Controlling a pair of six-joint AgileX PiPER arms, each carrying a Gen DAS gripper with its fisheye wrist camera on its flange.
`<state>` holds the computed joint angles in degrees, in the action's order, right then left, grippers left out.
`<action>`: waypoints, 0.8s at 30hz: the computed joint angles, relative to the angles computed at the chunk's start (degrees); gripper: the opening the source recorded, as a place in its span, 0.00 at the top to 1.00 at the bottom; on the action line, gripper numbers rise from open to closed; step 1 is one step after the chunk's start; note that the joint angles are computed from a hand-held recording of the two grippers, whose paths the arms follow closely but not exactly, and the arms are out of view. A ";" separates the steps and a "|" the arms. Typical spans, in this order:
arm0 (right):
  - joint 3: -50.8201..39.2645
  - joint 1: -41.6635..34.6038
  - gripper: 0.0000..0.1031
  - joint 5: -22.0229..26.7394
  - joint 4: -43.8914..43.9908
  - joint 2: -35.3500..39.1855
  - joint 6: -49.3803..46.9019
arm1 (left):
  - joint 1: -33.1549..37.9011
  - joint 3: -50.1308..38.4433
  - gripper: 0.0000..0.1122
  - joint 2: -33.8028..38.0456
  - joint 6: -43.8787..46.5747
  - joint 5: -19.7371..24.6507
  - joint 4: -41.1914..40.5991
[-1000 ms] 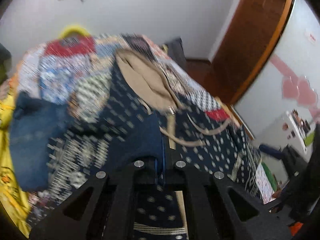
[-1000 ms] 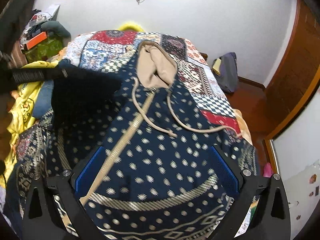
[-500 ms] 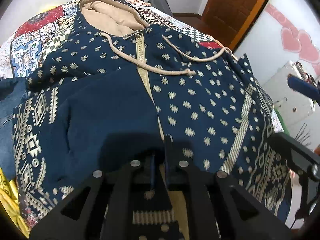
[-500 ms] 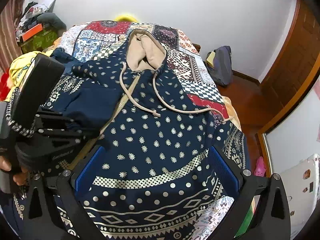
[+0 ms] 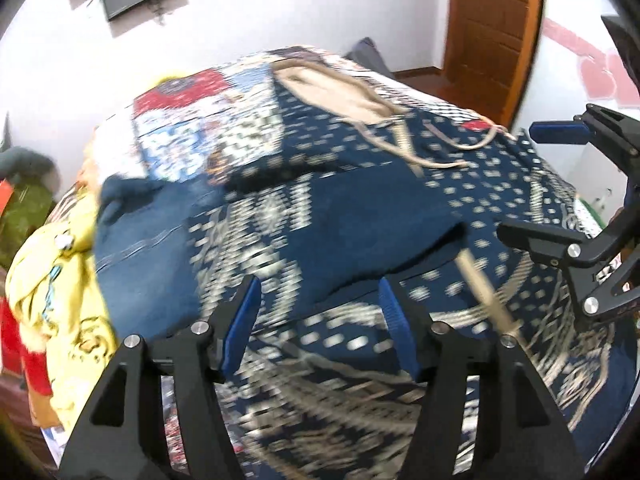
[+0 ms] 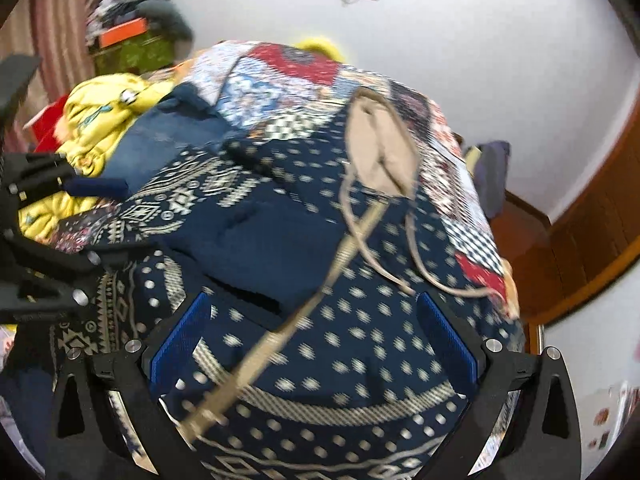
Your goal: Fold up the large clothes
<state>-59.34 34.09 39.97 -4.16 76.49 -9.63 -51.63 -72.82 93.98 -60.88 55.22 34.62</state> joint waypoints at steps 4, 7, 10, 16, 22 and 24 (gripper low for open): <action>-2.19 4.89 0.02 -0.68 -2.61 5.50 2.80 | 3.96 8.05 0.45 -5.36 -2.84 -2.12 -0.31; -5.34 6.83 0.09 0.13 -1.41 10.81 1.45 | 8.04 12.93 0.45 -7.53 -3.97 -5.65 -1.09; -7.77 8.79 0.17 0.81 -2.10 14.82 1.34 | 11.57 15.78 0.45 -7.21 -4.35 -8.80 -2.06; -11.51 11.17 0.39 2.15 -1.54 21.38 0.37 | 17.18 18.41 0.45 -3.73 -3.50 -16.23 -4.95; -13.10 9.82 0.68 1.77 3.60 23.90 -1.41 | 18.69 19.69 0.45 -2.74 -3.86 -19.91 -5.38; -13.13 10.28 0.89 1.21 0.77 23.81 2.03 | 18.60 19.35 0.45 -2.18 -3.93 -19.74 -5.39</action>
<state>-72.47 44.36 41.18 -3.39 100.30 -7.60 -33.03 -53.47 91.80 -64.81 35.48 29.23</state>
